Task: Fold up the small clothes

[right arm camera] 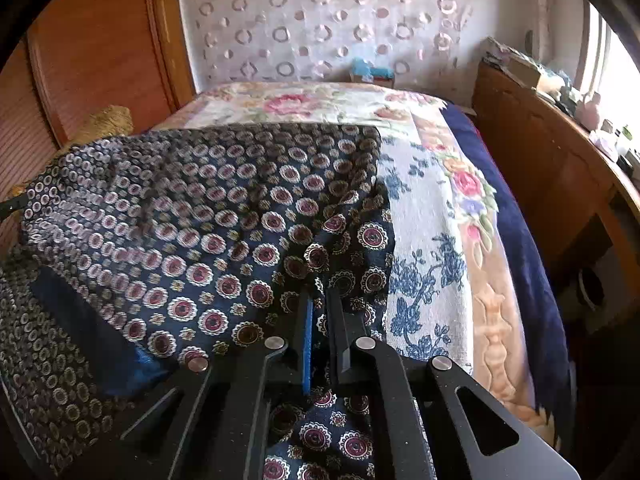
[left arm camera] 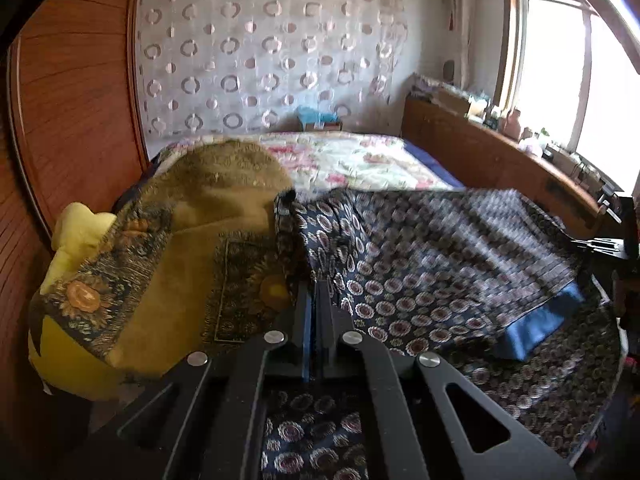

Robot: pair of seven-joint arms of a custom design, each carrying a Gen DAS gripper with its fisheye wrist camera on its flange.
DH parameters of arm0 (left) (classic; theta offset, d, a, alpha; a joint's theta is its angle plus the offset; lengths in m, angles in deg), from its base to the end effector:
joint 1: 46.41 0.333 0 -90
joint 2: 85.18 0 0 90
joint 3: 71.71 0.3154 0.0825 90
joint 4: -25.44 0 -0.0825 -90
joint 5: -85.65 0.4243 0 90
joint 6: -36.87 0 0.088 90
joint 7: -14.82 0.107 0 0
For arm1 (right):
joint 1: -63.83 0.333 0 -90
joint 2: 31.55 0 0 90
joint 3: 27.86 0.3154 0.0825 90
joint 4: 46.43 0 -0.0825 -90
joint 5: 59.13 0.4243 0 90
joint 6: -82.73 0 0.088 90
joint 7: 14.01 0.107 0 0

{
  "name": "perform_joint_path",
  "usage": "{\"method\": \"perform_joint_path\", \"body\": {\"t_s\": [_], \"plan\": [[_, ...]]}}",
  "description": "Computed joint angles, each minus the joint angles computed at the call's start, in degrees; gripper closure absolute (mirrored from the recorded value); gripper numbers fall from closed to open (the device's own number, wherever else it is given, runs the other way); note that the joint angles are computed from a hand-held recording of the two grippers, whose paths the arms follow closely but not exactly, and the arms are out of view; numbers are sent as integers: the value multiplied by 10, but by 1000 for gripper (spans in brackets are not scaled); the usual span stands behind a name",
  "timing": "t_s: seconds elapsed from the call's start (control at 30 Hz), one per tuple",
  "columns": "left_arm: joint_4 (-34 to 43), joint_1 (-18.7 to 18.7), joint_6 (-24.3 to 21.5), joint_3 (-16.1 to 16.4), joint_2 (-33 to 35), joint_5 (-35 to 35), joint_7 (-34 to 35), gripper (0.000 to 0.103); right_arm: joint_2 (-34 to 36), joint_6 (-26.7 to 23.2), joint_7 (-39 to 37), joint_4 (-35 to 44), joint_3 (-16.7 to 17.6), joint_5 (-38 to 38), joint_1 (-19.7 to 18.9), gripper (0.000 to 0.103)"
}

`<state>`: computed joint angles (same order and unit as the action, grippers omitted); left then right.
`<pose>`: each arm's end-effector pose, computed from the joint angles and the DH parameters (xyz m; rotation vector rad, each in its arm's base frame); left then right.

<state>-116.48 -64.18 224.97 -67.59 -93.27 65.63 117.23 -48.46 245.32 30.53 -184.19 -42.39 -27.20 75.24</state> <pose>0.5278 -0.0916 0.4265 -1.6307 1.7662 -0.9788 0.5258 -0.0612 0.4769 -1.9242 1.4981 -0.6240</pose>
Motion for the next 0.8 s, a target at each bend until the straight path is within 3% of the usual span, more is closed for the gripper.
{"method": "perform_joint_path", "body": {"t_s": [0.03,0.2,0.3,0.5,0.63,0.8], "plan": [[-11,-35,8,34,-13,0,1,101,-9,9,-15,-5,-7,16,9,100],[-52,-109,19,114,-70,34,-22,101,-103,35,-59,-52,-49,60,54,100],[-75,-109,14,117,-96,42,-26,101,-155,26,-38,-80,-53,31,52,100],[-115,-106,1,115,-127,25,-20,101,-216,3,26,-132,-28,-55,14,100],[-129,-103,-4,121,-142,11,-13,101,-234,-1,43,-142,-48,-81,29,100],[-132,-84,3,109,-145,2,-10,101,-249,17,44,-132,-98,-81,83,100]]}}
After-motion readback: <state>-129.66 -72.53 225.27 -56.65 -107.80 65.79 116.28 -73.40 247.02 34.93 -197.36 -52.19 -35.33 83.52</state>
